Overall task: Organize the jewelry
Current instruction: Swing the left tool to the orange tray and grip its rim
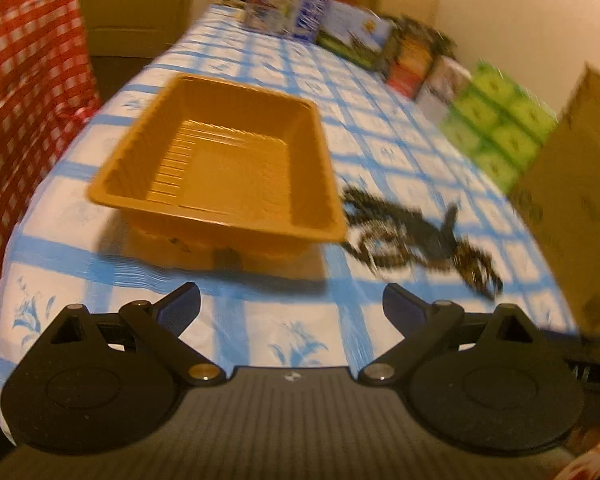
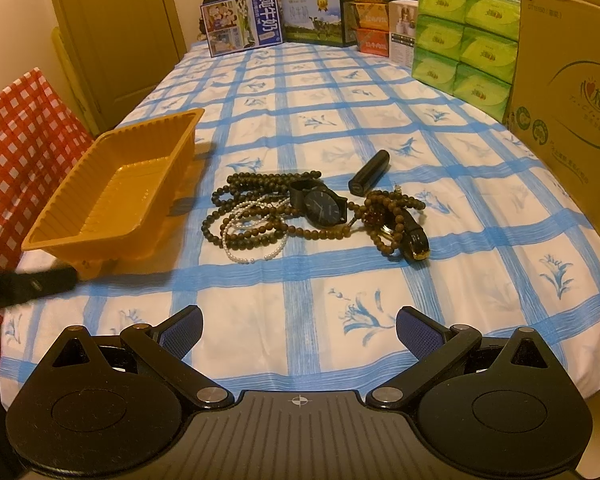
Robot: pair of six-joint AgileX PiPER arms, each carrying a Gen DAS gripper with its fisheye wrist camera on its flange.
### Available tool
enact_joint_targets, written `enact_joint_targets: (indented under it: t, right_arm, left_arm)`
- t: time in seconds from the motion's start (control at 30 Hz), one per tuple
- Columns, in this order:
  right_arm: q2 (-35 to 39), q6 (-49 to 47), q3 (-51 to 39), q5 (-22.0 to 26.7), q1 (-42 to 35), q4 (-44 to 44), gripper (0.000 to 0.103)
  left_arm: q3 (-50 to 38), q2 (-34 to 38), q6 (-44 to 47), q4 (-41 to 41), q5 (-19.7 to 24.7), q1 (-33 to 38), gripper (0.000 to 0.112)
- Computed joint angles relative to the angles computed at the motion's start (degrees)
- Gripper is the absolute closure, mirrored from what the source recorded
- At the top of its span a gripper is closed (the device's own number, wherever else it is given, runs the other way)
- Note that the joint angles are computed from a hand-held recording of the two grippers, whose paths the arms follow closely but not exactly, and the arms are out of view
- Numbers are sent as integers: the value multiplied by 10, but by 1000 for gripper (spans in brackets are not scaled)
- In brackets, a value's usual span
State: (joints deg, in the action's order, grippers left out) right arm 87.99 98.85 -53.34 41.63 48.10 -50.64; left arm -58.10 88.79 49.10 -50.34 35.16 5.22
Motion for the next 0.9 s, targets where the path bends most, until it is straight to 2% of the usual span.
enact_joint_targets:
  t: [0.13,0.37,0.63,0.7,0.83,0.9]
  right_arm:
    - [9,-12,-3,-3,-5,7,1]
    - [40,-57,-36,5,-7,37,1]
    - [81,-115,-77,3,-20,72,1]
    - [93,-132,-88,6,-23,81,1]
    - [115,-160,-110,7,-33,98,1]
    - [122,-167,-116,5,-37,101,1]
  left_arm:
    - [3,23,58,-120,9,68,16]
    - [-37,100,117,-263,-19,133,27]
    - [-120,219,137,-351,-6,148,40]
    - [-131,236,139,-362,-3,145,47]
    - [-135,256,160,-402,-4,137,55]
    - [-146,267,155,-402,-2,131,66]
